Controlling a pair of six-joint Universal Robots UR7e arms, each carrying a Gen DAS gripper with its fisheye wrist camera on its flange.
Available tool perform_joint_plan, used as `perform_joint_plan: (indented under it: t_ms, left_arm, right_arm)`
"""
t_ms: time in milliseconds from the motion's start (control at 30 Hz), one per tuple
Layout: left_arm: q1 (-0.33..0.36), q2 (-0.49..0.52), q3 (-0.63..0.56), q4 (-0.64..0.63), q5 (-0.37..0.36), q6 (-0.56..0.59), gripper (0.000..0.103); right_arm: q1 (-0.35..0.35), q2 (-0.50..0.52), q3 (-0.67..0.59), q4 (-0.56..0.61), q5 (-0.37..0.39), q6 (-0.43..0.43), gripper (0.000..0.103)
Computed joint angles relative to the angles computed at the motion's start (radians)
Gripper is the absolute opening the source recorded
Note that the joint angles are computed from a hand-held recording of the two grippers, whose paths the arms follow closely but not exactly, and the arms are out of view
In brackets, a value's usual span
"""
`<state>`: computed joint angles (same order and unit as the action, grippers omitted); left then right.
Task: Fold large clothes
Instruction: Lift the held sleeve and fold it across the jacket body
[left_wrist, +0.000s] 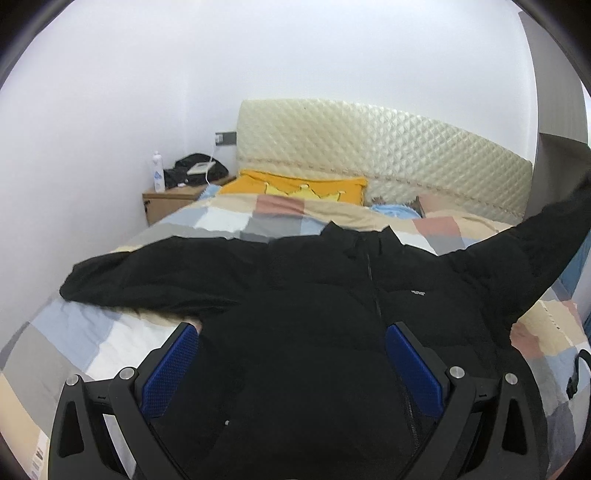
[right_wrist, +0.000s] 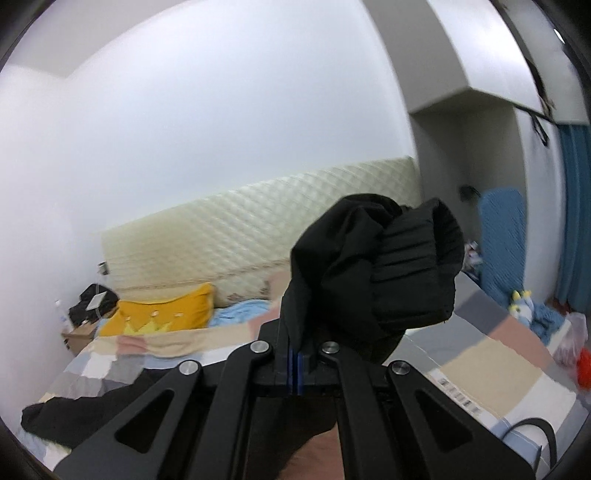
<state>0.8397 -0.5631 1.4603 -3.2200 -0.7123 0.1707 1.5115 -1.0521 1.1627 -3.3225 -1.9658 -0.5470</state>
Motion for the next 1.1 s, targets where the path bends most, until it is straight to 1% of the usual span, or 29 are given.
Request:
perform_joint_plan:
  t_ms: [100, 133, 200, 267, 367, 433, 533, 700, 733, 800, 833, 867, 900, 967, 1033, 1100]
  left_arm:
    - [0.003, -0.02, 0.03, -0.022, -0.004, 0.007, 0.103]
    - [0.006, -0.028, 0.039, -0.025, -0.005, 0.001, 0.103]
    - [0.011, -0.047, 0.054, -0.027, -0.008, -0.021, 0.103]
    - [0.015, -0.061, 0.063, -0.039, -0.01, -0.04, 0.103]
    - [0.023, -0.085, 0.084, -0.034, -0.036, -0.09, 0.103]
    - [0.025, -0.101, 0.102, -0.018, -0.045, -0.111, 0.103]
    - [0.014, -0.102, 0.117, -0.068, -0.033, -0.069, 0.103]
    - [0.001, -0.091, 0.139, -0.233, 0.007, 0.037, 0.103]
    - [0.001, -0.087, 0.141, -0.273, 0.023, 0.062, 0.103]
    - [0.006, -0.081, 0.132, -0.309, 0.062, 0.082, 0.103]
    - [0.011, -0.083, 0.129, -0.31, 0.067, 0.076, 0.103]
    - [0.019, -0.085, 0.122, -0.296, 0.07, 0.062, 0.103]
    - [0.027, -0.088, 0.115, -0.28, 0.07, 0.048, 0.103]
    - [0.042, -0.091, 0.105, -0.247, 0.07, 0.016, 0.103]
    - [0.056, -0.094, 0.095, -0.2, 0.061, -0.022, 0.103]
    - [0.068, -0.092, 0.081, -0.152, 0.059, -0.046, 0.103]
  right_arm:
    - [0.066, 0.06, -0.043, -0.025, -0.039, -0.118, 0.001]
    - [0.086, 0.082, -0.056, -0.033, -0.048, -0.165, 0.001]
    - [0.121, 0.119, -0.074, -0.032, -0.057, -0.23, 0.001]
    - [0.15, 0.157, -0.094, -0.012, -0.057, -0.256, 0.001]
    - [0.176, 0.212, -0.114, 0.025, -0.037, -0.255, 0.001]
    - [0.181, 0.244, -0.12, 0.05, -0.011, -0.239, 0.001]
    - [0.184, 0.296, -0.124, 0.087, 0.037, -0.217, 0.001]
    - [0.179, 0.401, -0.152, 0.162, 0.09, -0.19, 0.001]
    - [0.176, 0.42, -0.158, 0.183, 0.1, -0.184, 0.001]
    - [0.164, 0.449, -0.168, 0.246, 0.126, -0.161, 0.001]
    - [0.16, 0.473, -0.189, 0.292, 0.134, -0.153, 0.001]
    - [0.159, 0.504, -0.215, 0.325, 0.134, -0.155, 0.001]
    - [0.158, 0.516, -0.212, 0.335, 0.134, -0.154, 0.001]
    - [0.147, 0.573, -0.264, 0.413, 0.136, -0.144, 0.001]
    - [0.138, 0.591, -0.253, 0.433, 0.137, -0.136, 0.001]
    - [0.126, 0.634, -0.287, 0.481, 0.137, -0.117, 0.001]
